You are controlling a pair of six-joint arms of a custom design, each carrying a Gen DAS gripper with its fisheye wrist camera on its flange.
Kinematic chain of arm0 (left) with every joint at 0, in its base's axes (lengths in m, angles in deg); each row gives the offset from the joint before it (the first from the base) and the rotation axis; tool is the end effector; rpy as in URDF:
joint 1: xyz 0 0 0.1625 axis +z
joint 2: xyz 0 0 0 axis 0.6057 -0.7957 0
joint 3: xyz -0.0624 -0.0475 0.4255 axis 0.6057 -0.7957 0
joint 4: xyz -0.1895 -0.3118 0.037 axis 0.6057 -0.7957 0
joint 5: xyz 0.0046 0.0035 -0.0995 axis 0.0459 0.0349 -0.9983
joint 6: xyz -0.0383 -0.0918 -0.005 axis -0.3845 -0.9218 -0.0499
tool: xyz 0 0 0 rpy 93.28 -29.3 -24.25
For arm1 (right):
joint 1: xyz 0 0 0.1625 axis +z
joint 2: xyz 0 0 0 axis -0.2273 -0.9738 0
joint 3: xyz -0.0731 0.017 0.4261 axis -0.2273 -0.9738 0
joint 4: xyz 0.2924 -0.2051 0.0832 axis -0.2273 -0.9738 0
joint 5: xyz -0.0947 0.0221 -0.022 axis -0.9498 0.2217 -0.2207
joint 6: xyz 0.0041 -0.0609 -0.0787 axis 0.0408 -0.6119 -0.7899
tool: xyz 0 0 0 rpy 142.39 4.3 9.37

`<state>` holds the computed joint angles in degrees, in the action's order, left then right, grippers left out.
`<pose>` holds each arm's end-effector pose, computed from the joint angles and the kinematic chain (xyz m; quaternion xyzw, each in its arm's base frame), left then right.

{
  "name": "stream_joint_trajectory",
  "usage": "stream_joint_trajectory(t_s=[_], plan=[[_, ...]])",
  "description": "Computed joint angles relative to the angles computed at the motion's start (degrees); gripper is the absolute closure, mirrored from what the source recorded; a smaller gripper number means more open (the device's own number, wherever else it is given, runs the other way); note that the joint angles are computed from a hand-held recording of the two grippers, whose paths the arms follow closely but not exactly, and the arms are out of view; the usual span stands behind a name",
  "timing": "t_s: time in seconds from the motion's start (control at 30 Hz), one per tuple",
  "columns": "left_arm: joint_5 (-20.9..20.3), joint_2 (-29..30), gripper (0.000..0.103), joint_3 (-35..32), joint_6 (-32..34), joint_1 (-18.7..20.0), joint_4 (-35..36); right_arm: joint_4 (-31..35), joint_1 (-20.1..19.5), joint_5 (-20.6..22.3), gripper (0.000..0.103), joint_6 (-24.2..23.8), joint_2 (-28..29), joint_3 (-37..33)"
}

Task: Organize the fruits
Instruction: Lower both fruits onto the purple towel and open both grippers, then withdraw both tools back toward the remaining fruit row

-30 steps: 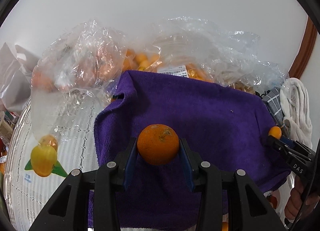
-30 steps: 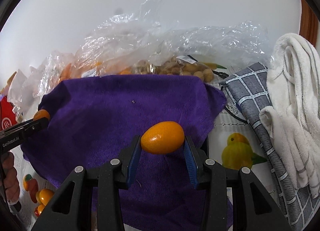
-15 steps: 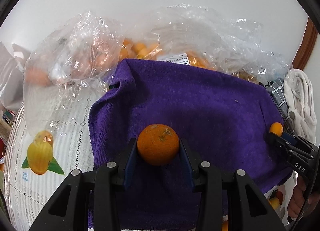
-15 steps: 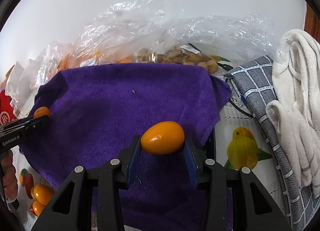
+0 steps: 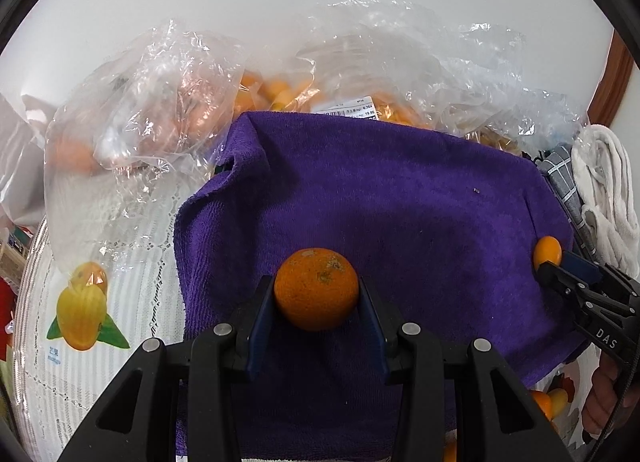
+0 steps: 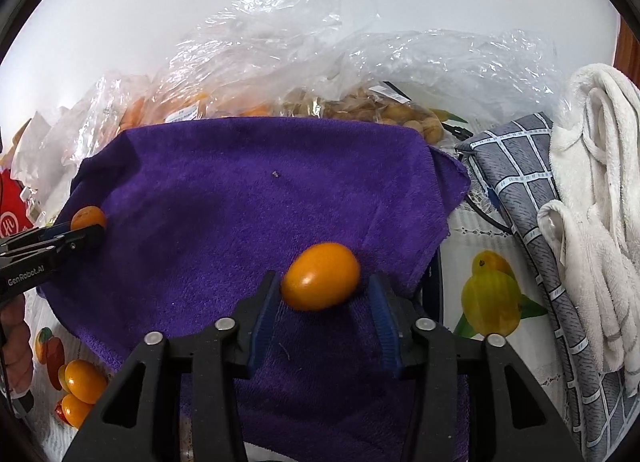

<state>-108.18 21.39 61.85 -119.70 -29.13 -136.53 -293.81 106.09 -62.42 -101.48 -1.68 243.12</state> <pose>-0.3018 -0.2449 0.0762 0.0437 0.8852 -0.3175 0.3371 0.1032 -0.2765 0.2547 0.2599 -0.8815 0.2454 0.3084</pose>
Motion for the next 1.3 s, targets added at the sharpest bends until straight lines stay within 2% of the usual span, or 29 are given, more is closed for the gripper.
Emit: stream_joint_trajectory(t_s=[0.27, 0.43, 0.57, 0.8, 1.0, 1.1, 1.23, 1.3], plan=[[0.0, 0.4, 0.064, -0.3, 0.3, 0.2, -0.2, 0.9, 0.0, 0.8, 0.040, 0.5, -1.9, 0.1], [-0.2, 0.0, 0.063, 0.0, 0.8, 0.4, -1.7, 1.3, 0.7, 0.9, 0.037, 1.0, -3.8, -0.2], [-0.2, -1.1, 0.054, 0.8, 0.8, -0.1, -3.0, 0.7, 0.8, 1.2, 0.037, 1.4, -5.1, -0.1], [0.9, -2.9, 0.049, 0.2, -1.5, -2.1, 1.0, 2.9, 2.9, -0.2, 0.037, 3.0, -7.9, -0.7], [3.3, -4.1, 0.049, -2.0, -4.8, -4.9, 7.8, 1.9, 6.3, -4.0, 0.037, 2.0, -10.2, 0.4], [5.0, -4.9, 0.049, -3.6, -6.4, -6.7, 12.7, 3.2, 8.2, -6.0, 0.037, 2.3, -13.1, 1.0], [6.1, -6.4, 0.049, -5.2, -8.4, -9.9, 17.4, 11.9, 8.9, -6.2, 0.037, 4.0, -21.2, 1.1], [5.6, -7.1, 0.049, -4.9, -8.9, -11.4, 16.8, 16.0, 9.8, -7.5, 0.037, 4.4, -24.8, 1.1]])
